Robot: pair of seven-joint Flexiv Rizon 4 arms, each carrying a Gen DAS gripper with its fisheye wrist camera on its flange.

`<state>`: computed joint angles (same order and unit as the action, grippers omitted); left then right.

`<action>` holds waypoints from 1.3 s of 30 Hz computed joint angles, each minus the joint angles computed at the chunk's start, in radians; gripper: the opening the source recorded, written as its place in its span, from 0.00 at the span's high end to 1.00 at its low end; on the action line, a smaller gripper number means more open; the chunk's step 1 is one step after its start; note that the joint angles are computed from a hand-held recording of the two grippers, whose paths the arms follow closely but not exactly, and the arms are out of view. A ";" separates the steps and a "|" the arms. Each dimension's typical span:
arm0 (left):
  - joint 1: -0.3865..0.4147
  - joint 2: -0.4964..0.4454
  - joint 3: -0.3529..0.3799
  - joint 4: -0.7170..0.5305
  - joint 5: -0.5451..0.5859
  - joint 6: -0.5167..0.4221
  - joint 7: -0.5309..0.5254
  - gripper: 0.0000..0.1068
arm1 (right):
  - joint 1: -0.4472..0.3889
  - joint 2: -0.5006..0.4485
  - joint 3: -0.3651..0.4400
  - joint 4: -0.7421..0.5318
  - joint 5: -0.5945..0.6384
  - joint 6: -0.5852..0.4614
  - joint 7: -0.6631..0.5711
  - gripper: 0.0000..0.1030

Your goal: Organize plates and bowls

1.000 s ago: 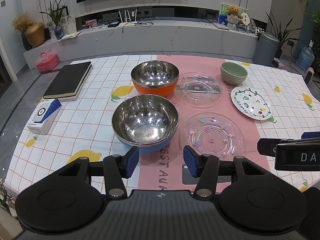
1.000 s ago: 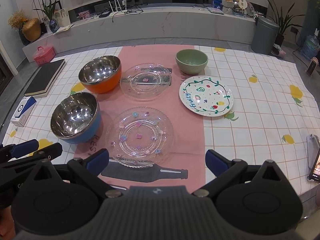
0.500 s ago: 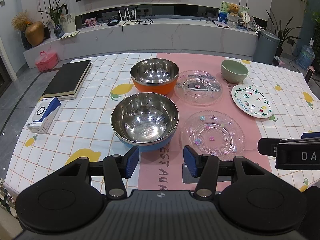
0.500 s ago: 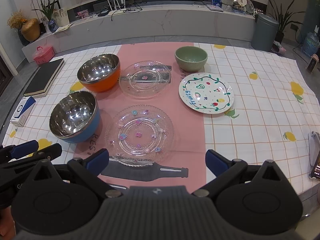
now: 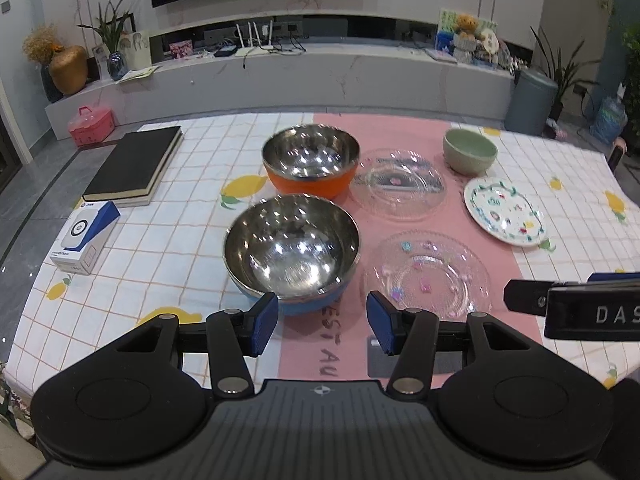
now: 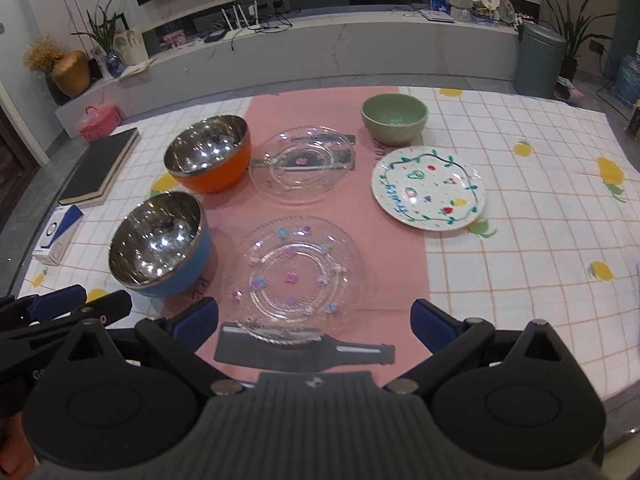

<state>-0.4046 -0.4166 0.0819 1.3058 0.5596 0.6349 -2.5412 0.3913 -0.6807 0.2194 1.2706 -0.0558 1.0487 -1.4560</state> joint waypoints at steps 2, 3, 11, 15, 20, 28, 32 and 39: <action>0.004 0.011 0.010 0.011 0.009 0.009 -0.016 0.43 | 0.001 -0.015 0.013 -0.020 0.009 0.004 -0.009 0.08; 0.007 0.017 0.014 0.018 0.015 0.012 -0.025 0.43 | 0.002 -0.024 0.020 -0.036 0.013 -0.002 -0.017 0.11; 0.084 0.041 0.029 0.074 0.010 0.056 -0.073 0.43 | 0.053 -0.129 0.050 -0.219 0.038 -0.100 -0.079 0.25; 0.114 0.040 0.037 0.102 -0.004 0.086 -0.098 0.43 | 0.093 -0.195 0.036 -0.335 0.047 -0.168 -0.084 0.28; 0.143 0.027 0.033 0.125 -0.031 0.149 -0.088 0.43 | 0.134 -0.282 0.010 -0.474 0.058 -0.236 -0.054 0.34; 0.169 -0.022 0.034 0.118 -0.129 0.186 -0.029 0.43 | 0.161 -0.386 -0.003 -0.647 0.096 -0.349 -0.030 0.51; 0.172 -0.042 0.037 0.111 -0.169 0.172 -0.004 0.55 | 0.162 -0.416 0.002 -0.697 0.129 -0.387 -0.038 0.63; 0.175 -0.059 0.040 0.110 -0.223 0.176 0.017 0.87 | 0.168 -0.449 -0.016 -0.753 0.158 -0.418 -0.035 0.86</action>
